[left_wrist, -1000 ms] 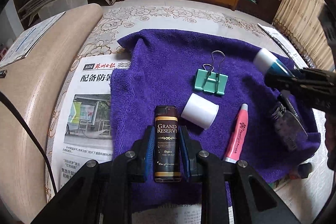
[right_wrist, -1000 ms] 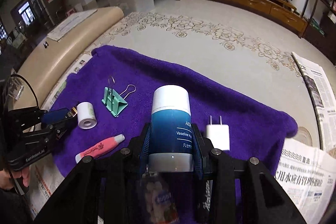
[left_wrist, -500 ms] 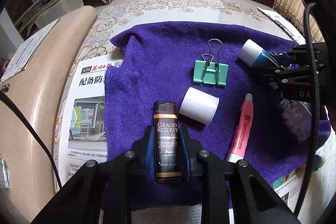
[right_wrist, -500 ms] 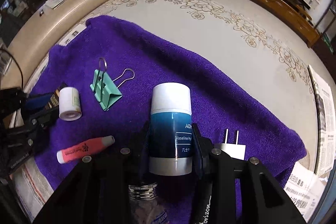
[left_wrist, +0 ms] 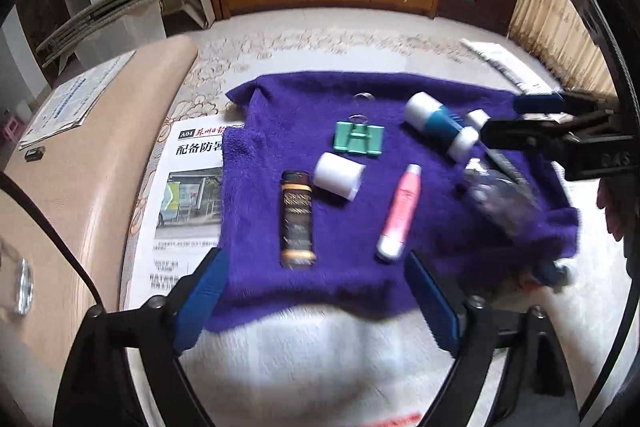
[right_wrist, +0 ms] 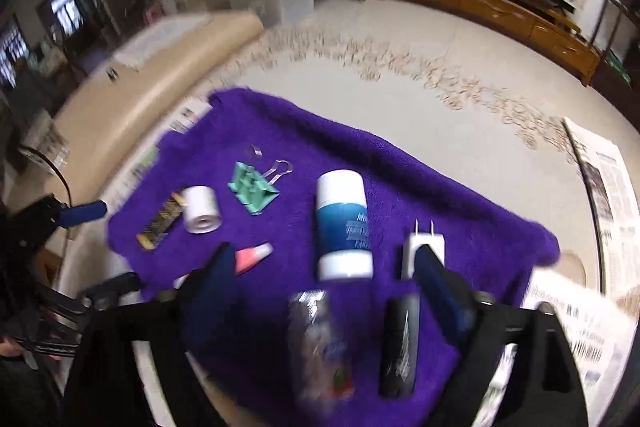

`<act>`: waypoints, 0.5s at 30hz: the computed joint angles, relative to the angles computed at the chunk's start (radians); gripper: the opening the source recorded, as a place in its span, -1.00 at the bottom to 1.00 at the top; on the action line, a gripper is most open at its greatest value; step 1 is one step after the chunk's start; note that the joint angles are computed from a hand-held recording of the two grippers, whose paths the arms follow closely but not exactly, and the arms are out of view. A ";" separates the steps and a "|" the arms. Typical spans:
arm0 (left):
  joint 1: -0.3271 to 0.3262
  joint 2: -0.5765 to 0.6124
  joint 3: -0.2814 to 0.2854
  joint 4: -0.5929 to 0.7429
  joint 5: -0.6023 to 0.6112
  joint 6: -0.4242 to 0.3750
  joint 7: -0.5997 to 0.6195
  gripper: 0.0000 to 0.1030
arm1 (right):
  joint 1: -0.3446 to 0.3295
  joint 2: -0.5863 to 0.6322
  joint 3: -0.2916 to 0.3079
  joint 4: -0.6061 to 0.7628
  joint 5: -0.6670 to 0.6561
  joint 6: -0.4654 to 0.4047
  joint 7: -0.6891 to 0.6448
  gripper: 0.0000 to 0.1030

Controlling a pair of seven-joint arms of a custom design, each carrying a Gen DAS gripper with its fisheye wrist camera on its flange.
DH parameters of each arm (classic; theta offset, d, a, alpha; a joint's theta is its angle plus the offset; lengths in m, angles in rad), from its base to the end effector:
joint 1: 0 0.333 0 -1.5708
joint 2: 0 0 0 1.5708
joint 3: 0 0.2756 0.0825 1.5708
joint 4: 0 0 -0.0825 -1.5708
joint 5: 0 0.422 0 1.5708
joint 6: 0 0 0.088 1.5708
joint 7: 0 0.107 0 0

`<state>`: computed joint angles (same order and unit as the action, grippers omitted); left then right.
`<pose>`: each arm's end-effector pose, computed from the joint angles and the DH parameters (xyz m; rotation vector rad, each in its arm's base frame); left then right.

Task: Organize rigid objects
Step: 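Withdraw both open tools toward the blue jar and white plug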

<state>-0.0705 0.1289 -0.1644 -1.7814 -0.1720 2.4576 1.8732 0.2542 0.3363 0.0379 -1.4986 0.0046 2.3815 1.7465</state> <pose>0.6557 -0.1525 0.4885 -1.4986 2.3285 -0.7002 0.6986 0.2065 0.4899 -1.9676 1.7652 -0.3704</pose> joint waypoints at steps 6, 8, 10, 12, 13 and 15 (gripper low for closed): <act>0.010 -0.169 0.002 -0.173 -0.371 -0.057 0.230 1.00 | 0.023 -0.339 -0.011 -0.405 -0.146 0.077 0.253 0.99; -0.014 -0.214 0.009 -0.230 -0.429 -0.046 0.286 1.00 | 0.008 -0.457 0.006 -0.532 -0.201 0.061 0.345 0.99; -0.041 -0.232 0.007 -0.263 -0.406 -0.039 0.303 1.00 | -0.018 -0.576 0.028 -0.667 -0.242 0.049 0.446 0.99; -0.067 -0.230 -0.003 -0.283 -0.372 -0.020 0.319 1.00 | -0.038 -0.670 0.037 -0.785 -0.231 0.070 0.509 0.99; -0.079 -0.232 -0.006 -0.292 -0.364 -0.013 0.320 1.00 | -0.047 -0.709 0.035 -0.840 -0.215 0.096 0.524 0.99; -0.100 -0.222 -0.008 -0.295 -0.367 -0.009 0.336 1.00 | -0.075 -0.770 0.047 -0.924 -0.219 0.124 0.562 0.99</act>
<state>-0.1704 -0.0934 -0.1727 -2.0768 -0.5387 2.4483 2.2092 0.1797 -0.4339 0.0854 -2.4226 -0.2146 2.5058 2.3084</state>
